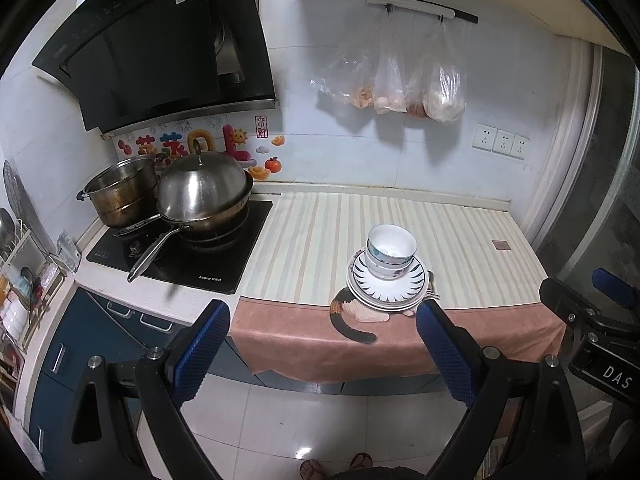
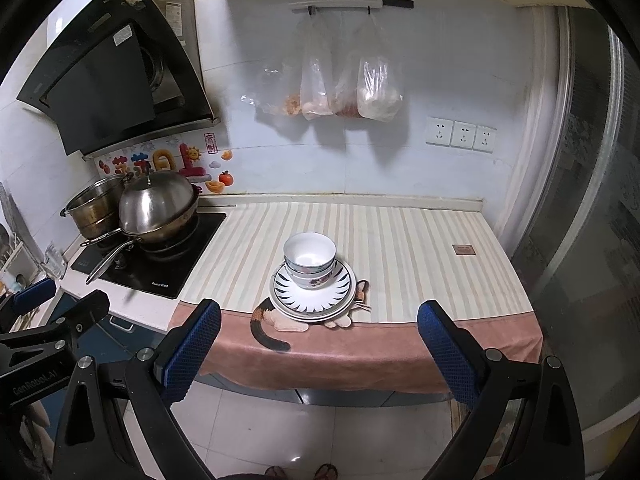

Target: Organize plates and bowls

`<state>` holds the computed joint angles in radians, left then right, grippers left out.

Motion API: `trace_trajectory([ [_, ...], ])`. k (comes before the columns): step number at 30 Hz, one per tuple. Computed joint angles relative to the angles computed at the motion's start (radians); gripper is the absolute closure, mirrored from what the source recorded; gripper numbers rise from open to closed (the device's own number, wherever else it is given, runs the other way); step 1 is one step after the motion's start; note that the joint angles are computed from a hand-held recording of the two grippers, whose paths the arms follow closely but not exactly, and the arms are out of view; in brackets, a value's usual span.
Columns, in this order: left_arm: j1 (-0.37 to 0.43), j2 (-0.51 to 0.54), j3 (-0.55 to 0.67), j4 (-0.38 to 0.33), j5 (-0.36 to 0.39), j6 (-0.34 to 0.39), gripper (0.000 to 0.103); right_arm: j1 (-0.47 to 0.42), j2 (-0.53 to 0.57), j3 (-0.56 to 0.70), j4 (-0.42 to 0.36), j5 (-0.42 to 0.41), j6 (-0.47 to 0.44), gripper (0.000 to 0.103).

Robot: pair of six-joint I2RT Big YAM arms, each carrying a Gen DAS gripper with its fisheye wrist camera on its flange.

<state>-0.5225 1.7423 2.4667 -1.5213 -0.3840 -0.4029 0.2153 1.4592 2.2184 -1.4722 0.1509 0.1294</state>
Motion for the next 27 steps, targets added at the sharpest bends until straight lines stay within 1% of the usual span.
trace_trajectory([
  [19,-0.007,0.010,0.005,0.007,-0.007,-0.006,0.007,-0.008,0.009,0.008,-0.003,0.003,-0.003,0.002],
  [27,-0.009,0.015,0.016,-0.002,-0.009,-0.010,0.007,-0.009,0.013,0.014,-0.005,0.008,-0.004,0.002],
])
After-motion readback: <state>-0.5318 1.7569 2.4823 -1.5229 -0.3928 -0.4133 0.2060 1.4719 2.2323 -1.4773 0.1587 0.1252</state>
